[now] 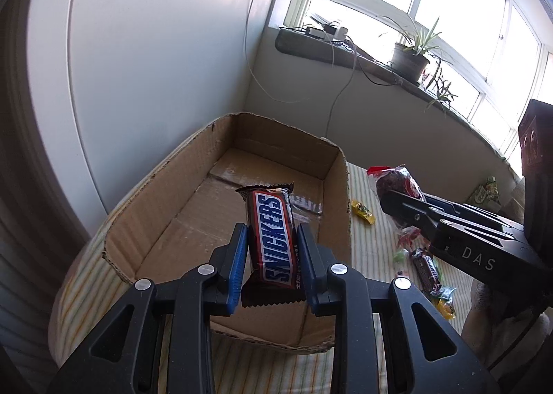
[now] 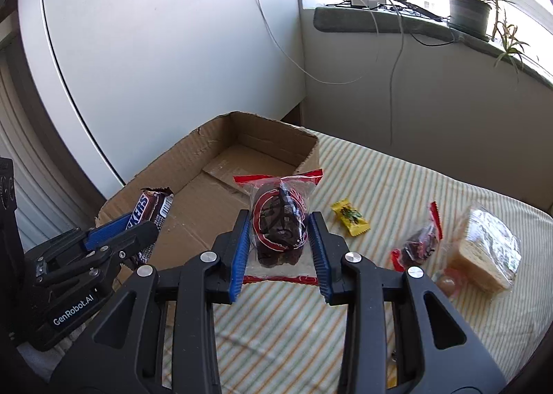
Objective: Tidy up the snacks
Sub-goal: 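Carry both snacks over the cardboard box and open both tools to drop them, then grasp the black candy wrapper with the left tool while the right tool grasps the pastry pouch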
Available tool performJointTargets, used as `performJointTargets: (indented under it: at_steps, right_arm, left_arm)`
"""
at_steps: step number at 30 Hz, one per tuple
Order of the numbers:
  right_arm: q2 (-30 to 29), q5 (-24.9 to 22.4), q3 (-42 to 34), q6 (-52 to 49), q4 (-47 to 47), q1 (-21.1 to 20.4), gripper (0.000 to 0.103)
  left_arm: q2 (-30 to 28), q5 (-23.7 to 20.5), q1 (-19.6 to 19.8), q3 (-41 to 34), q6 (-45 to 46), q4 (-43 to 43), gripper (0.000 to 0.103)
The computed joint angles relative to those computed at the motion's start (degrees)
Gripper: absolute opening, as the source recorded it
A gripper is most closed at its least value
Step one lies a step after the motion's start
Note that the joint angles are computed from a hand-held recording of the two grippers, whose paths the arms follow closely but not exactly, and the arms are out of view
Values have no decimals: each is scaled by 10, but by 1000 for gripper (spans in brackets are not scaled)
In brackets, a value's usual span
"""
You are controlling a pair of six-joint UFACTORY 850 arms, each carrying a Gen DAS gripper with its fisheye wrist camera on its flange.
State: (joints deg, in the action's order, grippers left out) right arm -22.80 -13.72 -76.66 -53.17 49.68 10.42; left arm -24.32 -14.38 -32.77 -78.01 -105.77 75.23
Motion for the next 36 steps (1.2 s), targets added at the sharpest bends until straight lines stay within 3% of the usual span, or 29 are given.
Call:
performJointTargets:
  at_steps: [10, 21, 22, 23, 24, 25, 26, 36]
  right_arm:
    - [-78, -24, -91, 102, -106, 31, 35]
    - [-96, -35, -112, 121, -133, 37, 36]
    - [-96, -37, -112, 116, -131, 37, 37]
    - [-95, -36, -111, 114, -131, 38, 39]
    - [-93, -31, -107, 115, -133, 39, 51]
    - [-88, -21, -101, 117, -135, 40, 62]
    - [-84, -13, -96, 117, -134, 40, 65]
    - [-51, -7, -66, 78, -89, 28, 66]
  left_arm:
    - [-3, 2, 17, 4, 4, -8, 27]
    - [-7, 9, 26, 4, 23, -28, 28]
    - [-7, 12, 27, 4, 25, -32, 28]
    - [-7, 16, 28, 4, 39, -46, 35]
    - [-5, 18, 28, 5, 39, -48, 47]
    - [-3, 12, 26, 7, 23, -35, 49]
    - [-2, 8, 25, 8, 13, -25, 50]
    - [17, -5, 14, 25, -25, 10, 50]
